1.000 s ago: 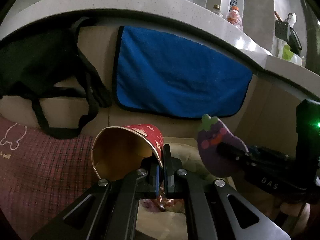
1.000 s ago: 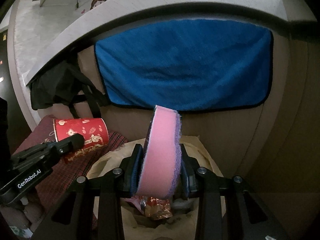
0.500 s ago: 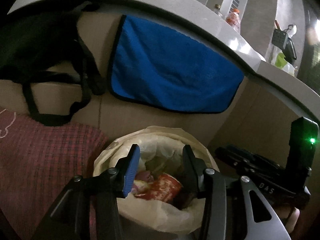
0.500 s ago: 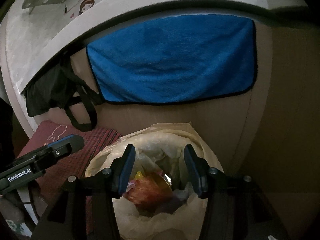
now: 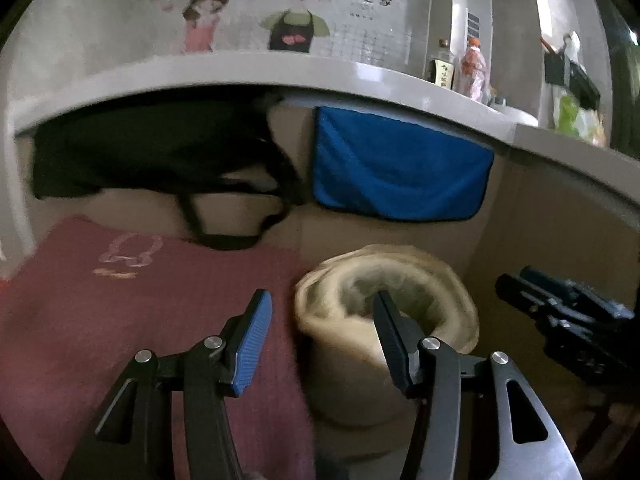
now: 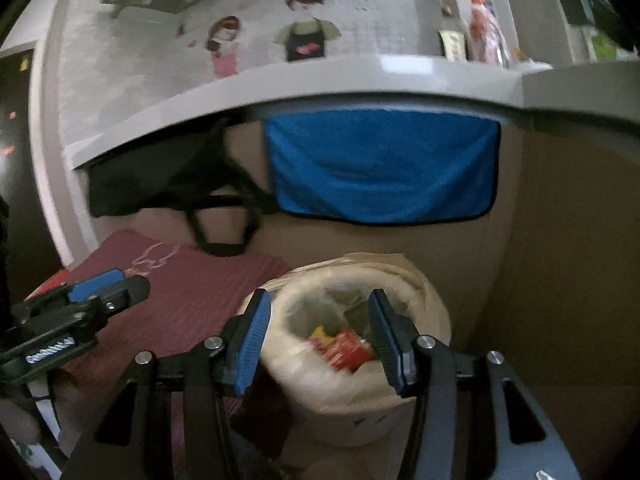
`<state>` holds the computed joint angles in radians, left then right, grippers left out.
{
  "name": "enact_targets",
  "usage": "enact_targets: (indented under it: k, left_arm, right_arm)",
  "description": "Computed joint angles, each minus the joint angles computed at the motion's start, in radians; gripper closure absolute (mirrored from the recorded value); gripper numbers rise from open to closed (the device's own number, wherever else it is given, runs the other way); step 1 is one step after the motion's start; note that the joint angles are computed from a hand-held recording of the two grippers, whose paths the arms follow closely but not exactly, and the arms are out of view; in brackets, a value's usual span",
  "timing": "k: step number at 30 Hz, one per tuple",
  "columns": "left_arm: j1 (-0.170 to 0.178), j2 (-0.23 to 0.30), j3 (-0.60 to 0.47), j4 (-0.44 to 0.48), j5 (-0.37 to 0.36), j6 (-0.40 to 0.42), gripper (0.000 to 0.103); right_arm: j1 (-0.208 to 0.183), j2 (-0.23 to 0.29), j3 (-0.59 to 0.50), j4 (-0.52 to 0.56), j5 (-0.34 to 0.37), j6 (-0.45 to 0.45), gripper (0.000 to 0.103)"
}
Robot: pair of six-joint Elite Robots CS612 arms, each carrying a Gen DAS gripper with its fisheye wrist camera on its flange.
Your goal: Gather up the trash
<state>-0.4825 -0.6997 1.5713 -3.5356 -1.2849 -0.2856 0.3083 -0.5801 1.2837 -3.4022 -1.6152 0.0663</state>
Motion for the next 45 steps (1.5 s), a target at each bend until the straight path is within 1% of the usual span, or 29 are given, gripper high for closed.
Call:
enact_targets:
  k: [3,7,8,9,11,14,15,16,20,22,24,29,36,45]
  left_arm:
    - [-0.021,-0.037,0.107,-0.081,0.036,0.000,0.049]
    - [-0.052,-0.065,0.204,-0.149,0.125,-0.024,0.049]
    - [-0.065,-0.072,0.228,-0.163,0.165,-0.025,0.049]
    - [-0.072,-0.076,0.239,-0.168,0.187,-0.024,0.049]
    - [-0.092,-0.085,0.265,-0.176,0.225,-0.018,0.049]
    - [-0.112,-0.092,0.281,-0.185,0.225,0.002,0.049]
    - [-0.119,-0.093,0.285,-0.188,0.233,0.009,0.049]
    - [-0.129,-0.095,0.290,-0.188,0.249,0.015,0.049]
    - [-0.154,-0.105,0.304,-0.145,0.299,0.017,0.049]
    - [-0.156,-0.110,0.309,-0.131,0.298,0.009,0.049]
    - [-0.161,-0.112,0.315,-0.130,0.316,0.009,0.049]
    - [-0.167,-0.114,0.324,-0.148,0.347,0.006,0.049]
    - [-0.163,-0.118,0.327,-0.145,0.343,-0.002,0.049]
    - [-0.168,-0.116,0.336,-0.196,0.377,0.010,0.049]
  right_arm:
    - [0.018,-0.031,0.082,-0.074,0.021,0.011,0.052]
    - [0.038,-0.062,0.172,-0.115,0.042,0.041,0.052]
    - [0.043,-0.066,0.185,-0.120,0.035,0.042,0.052]
    - [0.049,-0.071,0.200,-0.128,0.023,0.037,0.052]
    - [0.065,-0.078,0.231,-0.169,-0.032,0.020,0.052]
    - [0.088,-0.081,0.264,-0.251,-0.137,-0.008,0.052]
    - [0.091,-0.082,0.271,-0.269,-0.160,-0.010,0.052]
    - [0.094,-0.086,0.283,-0.291,-0.178,-0.008,0.052]
    - [0.091,-0.096,0.307,-0.317,-0.195,-0.001,0.052]
    - [0.086,-0.099,0.315,-0.317,-0.185,0.010,0.052]
    - [0.083,-0.101,0.320,-0.321,-0.174,0.020,0.052]
    - [0.083,-0.098,0.324,-0.337,-0.168,0.026,0.052]
    - [0.078,-0.098,0.328,-0.330,-0.148,0.039,0.052]
    - [0.077,-0.099,0.332,-0.323,-0.137,0.041,0.052]
